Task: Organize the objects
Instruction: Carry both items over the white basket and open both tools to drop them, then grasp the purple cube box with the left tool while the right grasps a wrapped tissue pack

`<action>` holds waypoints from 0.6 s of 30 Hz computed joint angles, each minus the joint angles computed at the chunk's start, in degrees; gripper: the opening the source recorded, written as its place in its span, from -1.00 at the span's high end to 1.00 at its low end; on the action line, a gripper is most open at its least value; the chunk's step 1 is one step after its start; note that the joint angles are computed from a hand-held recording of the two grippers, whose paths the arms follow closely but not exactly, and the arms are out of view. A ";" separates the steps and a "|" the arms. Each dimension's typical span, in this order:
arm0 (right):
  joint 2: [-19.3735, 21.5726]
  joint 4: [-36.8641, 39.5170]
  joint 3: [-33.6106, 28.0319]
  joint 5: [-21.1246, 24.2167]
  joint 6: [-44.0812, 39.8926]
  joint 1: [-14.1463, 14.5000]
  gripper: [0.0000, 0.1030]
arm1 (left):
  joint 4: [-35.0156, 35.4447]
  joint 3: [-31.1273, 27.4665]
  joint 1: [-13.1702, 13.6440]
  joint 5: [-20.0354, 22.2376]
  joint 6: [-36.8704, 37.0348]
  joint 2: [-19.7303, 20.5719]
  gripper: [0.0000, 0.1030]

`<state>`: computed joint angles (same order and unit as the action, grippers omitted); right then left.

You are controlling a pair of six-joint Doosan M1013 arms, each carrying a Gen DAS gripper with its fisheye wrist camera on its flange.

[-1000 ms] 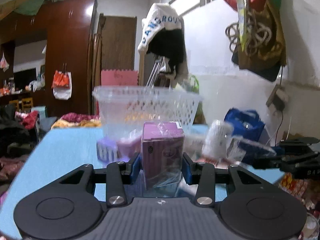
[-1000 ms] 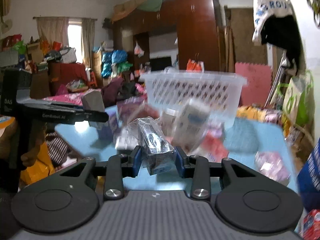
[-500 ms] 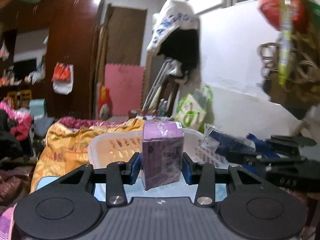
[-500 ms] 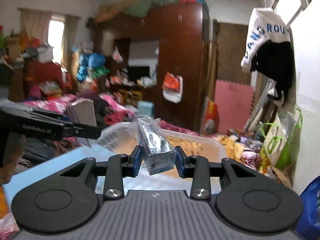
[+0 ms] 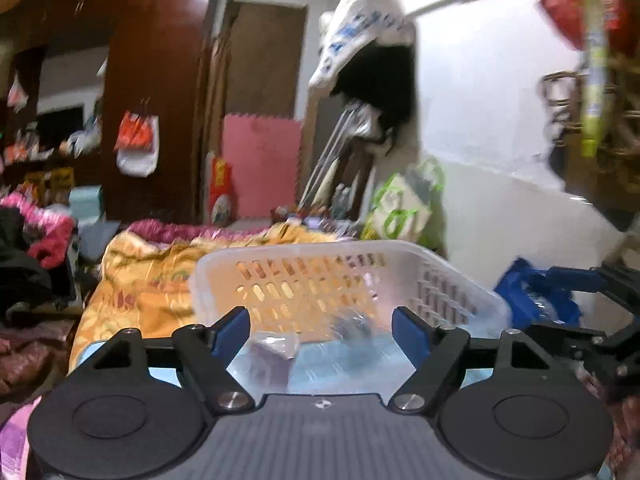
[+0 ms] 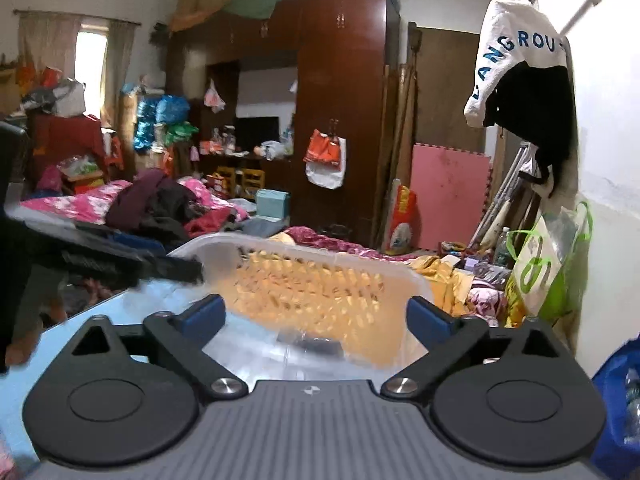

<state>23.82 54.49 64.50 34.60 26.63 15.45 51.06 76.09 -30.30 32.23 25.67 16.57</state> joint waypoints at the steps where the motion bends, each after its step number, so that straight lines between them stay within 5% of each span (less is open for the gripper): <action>1: -1.15 2.28 2.29 -0.60 -3.03 -0.63 -1.00 | 3.02 2.40 -0.59 -0.72 -2.36 -1.44 -0.58; 8: -8.01 13.11 19.70 -10.53 -13.86 -4.75 -1.00 | 26.39 18.11 -6.41 2.26 -24.93 -8.71 -0.68; 14: -8.31 17.24 23.11 -10.46 -11.33 -6.13 -1.00 | 20.25 20.31 -7.53 1.99 -19.81 -8.27 -0.68; 18: -7.84 11.51 22.45 -12.49 -7.79 -5.17 -0.99 | 19.12 20.18 -7.35 1.29 -18.64 -7.53 -0.68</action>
